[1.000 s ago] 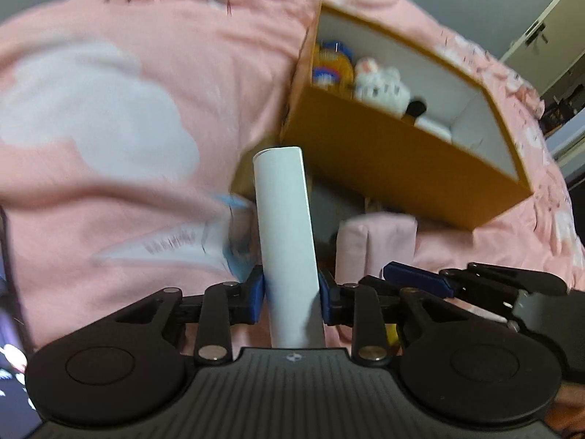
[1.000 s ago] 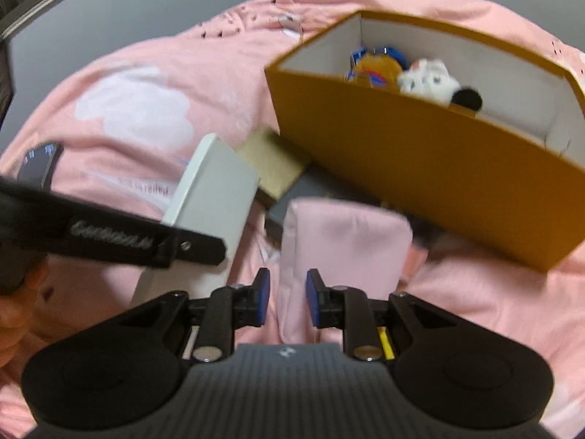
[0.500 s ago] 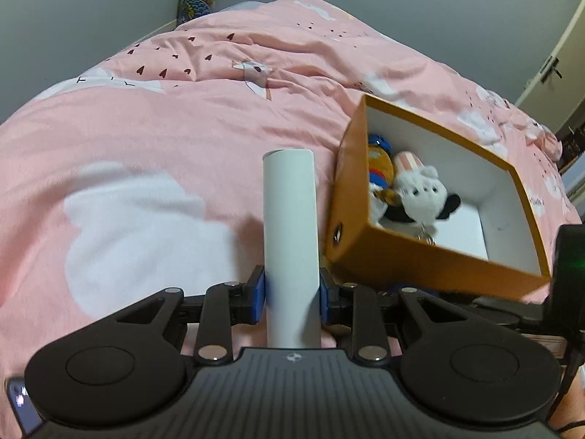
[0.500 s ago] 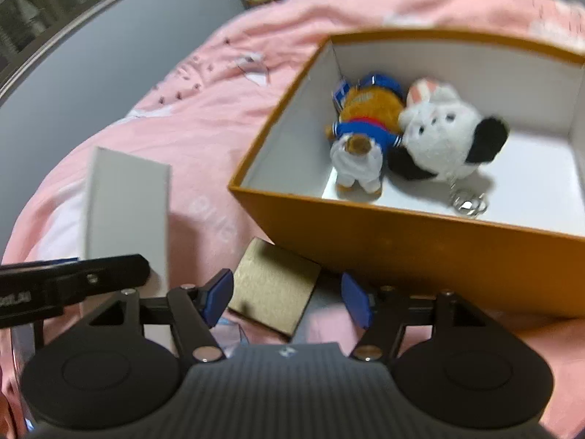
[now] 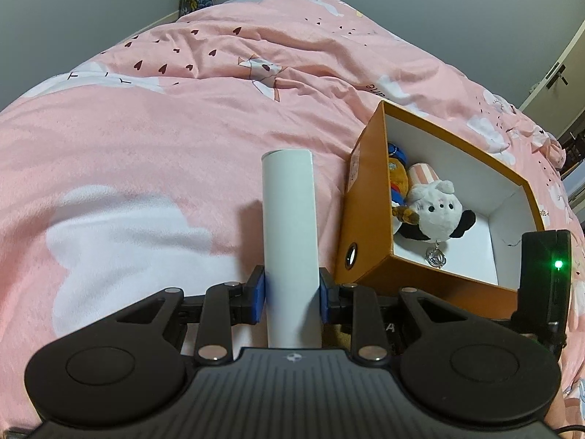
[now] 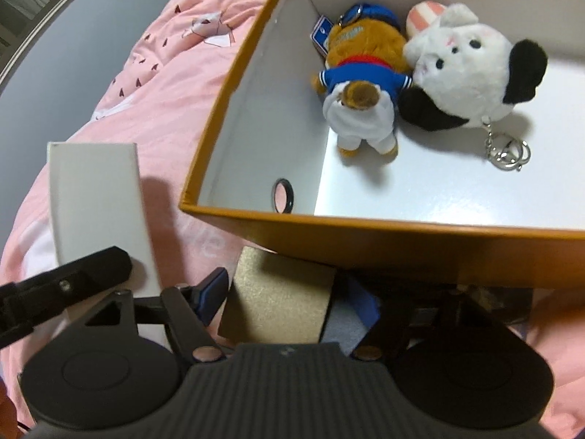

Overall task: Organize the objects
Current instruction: 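Lift the white box with the left gripper while the right gripper grasps the small brown box, then lower the white box into the orange box and open the left gripper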

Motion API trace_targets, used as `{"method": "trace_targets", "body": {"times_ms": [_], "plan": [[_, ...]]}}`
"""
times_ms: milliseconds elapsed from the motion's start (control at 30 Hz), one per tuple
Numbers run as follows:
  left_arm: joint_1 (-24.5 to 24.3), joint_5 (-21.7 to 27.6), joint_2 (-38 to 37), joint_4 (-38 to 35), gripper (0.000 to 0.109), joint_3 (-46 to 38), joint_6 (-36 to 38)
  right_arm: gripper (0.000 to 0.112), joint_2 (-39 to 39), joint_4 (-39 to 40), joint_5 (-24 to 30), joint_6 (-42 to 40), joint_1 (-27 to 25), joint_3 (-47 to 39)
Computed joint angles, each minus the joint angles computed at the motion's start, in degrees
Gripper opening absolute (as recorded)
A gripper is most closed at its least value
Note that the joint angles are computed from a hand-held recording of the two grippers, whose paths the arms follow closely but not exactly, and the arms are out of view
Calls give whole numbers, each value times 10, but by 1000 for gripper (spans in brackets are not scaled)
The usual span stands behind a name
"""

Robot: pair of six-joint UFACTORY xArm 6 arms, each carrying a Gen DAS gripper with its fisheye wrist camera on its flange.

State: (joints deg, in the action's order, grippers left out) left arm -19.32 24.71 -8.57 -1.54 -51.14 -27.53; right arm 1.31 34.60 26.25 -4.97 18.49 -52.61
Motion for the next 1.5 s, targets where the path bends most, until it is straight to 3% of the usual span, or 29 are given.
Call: {"method": "trace_targets", "body": {"times_ms": [100,200,400,567,800,1000,1233,1500], "plan": [[1,2,2,-7,32,-2,7,75,-2,6,3,-7,8,-2],[1,0,1,-10,32,0,11,66,-1,-60,-10,46,15,1],[-6,-4,-17,-24,32,11,26,65,-30,-22,-12,13,8,23],[-15,-1,-50,-42,32,18,56,65,-115,-10,-33,-21,6,82],[-46,-2,-57,-124,31,-27,160,65,-266,-5,-13,-72,-39,146],[-90,-13,41,-224,31,-144,252,65,-317,-65,-6,-52,-127,138],[-129,0,215,-340,31,-319,361,65,-273,-143,-41,-27,-212,100],[-137,53,384,-414,31,-470,360,65,-205,-142,-67,-51,-252,62]]}}
